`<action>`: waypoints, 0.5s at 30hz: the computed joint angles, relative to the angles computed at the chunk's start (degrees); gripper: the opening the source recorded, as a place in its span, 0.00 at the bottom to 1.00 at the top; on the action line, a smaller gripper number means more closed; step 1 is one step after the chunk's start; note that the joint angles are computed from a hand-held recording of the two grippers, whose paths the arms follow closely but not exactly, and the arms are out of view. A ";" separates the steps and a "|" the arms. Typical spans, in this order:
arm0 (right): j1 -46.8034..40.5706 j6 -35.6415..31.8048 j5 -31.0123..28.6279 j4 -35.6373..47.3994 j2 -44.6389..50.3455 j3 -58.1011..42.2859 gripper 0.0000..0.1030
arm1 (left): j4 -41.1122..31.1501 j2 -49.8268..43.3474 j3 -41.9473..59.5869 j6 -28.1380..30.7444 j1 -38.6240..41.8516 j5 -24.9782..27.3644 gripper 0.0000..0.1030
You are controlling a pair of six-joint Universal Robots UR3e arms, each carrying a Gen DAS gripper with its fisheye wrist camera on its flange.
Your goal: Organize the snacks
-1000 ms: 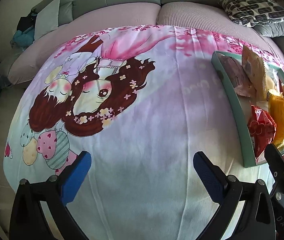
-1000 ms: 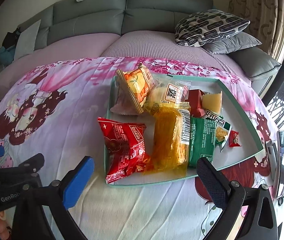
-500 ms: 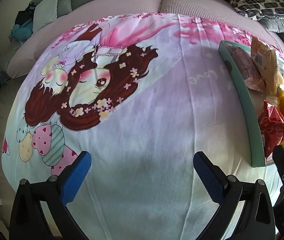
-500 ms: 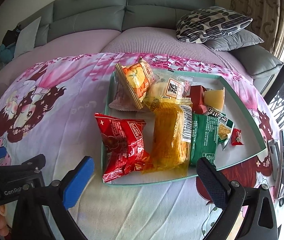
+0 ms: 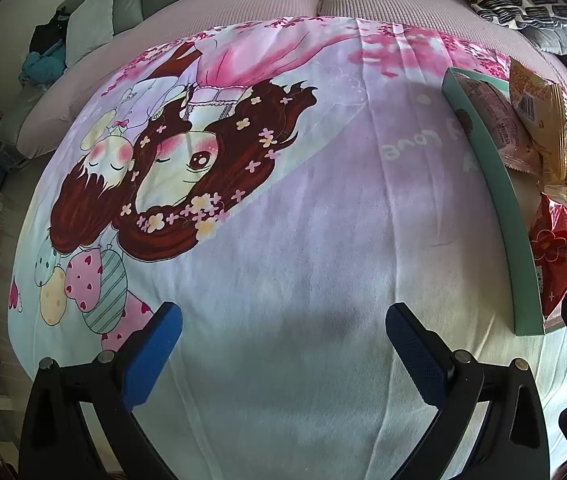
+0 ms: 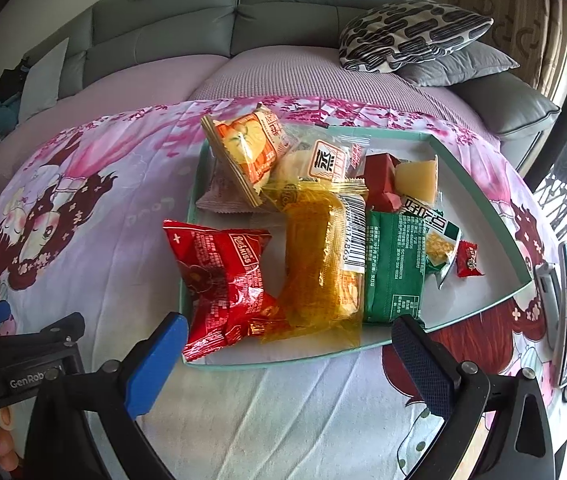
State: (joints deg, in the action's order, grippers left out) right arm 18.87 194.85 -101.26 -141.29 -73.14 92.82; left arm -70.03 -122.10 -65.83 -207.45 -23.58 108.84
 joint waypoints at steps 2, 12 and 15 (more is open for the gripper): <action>-0.11 0.09 0.02 0.07 -0.07 0.07 1.00 | -0.12 -0.21 0.19 0.04 -0.10 0.08 0.99; -0.41 0.44 0.16 0.36 -0.24 0.33 1.00 | -0.23 -0.50 0.46 0.09 -0.23 0.18 0.99; -0.34 0.47 0.11 0.42 -0.17 0.25 1.00 | -0.03 -0.29 0.15 0.16 -0.17 0.01 0.99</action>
